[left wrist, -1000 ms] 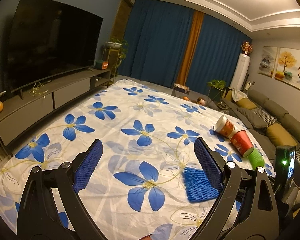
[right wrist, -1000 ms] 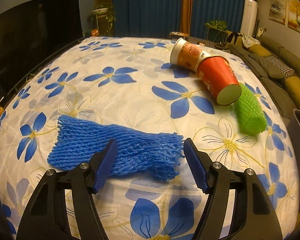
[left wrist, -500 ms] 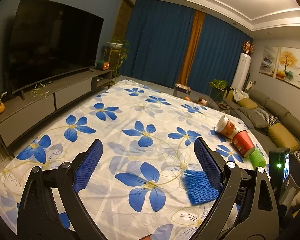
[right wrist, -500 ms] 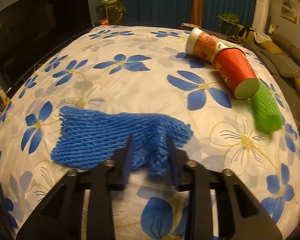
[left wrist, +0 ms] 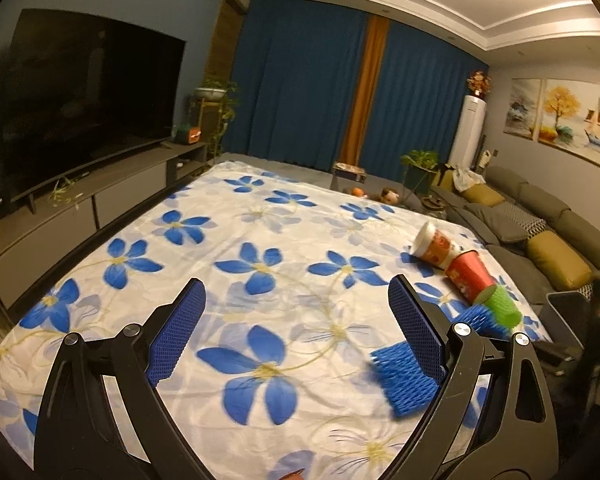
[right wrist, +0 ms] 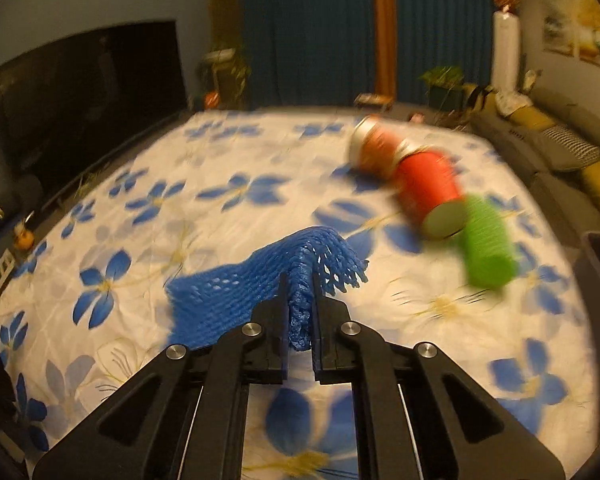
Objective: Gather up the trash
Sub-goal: 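Carry the blue net with the right tool over the grey bin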
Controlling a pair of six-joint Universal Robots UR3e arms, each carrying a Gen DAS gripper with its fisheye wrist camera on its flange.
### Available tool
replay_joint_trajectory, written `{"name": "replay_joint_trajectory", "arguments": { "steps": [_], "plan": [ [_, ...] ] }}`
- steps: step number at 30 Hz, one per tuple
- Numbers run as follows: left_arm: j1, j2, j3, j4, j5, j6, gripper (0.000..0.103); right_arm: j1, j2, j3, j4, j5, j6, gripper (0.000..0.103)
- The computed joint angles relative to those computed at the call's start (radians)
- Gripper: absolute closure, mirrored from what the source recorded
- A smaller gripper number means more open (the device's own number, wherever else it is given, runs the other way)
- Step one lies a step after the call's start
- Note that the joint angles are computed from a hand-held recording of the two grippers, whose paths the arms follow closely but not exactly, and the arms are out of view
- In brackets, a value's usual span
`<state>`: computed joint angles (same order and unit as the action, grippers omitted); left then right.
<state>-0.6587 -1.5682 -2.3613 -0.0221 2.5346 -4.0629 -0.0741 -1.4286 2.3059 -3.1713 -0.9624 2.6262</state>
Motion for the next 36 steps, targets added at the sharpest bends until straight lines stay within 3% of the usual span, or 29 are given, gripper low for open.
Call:
{"name": "replay_joint_trajectory", "arguments": {
  "steps": [6, 12, 20, 25, 31, 36],
  "plan": [
    [-0.024, -0.191, 0.212, 0.065, -0.053, 0.13, 0.012, -0.234, -0.16, 0.115, -0.102, 0.112, 0.037, 0.094],
    [-0.024, -0.402, 0.497, 0.05, -0.132, 0.242, 0.012, -0.468, -0.24, 0.169, -0.169, 0.203, 0.077, 0.094],
    [0.035, -0.699, 0.977, -0.144, -0.271, 0.262, 0.012, -0.654, -0.215, 0.153, -0.179, 0.313, 0.085, 0.094],
    [0.063, -0.881, 1.3, -0.296, -0.314, 0.291, 0.012, -0.676, -0.105, 0.09, -0.319, 0.274, 0.178, 0.094],
    [0.106, -1.042, 1.591, -0.472, -0.366, 0.288, 0.012, -0.702, -0.013, -0.001, -0.336, 0.276, 0.251, 0.094],
    [0.142, -1.174, 1.833, -0.615, -0.407, 0.291, 0.012, -0.698, 0.022, -0.022, -0.335, 0.289, 0.245, 0.094]
  ]
}}
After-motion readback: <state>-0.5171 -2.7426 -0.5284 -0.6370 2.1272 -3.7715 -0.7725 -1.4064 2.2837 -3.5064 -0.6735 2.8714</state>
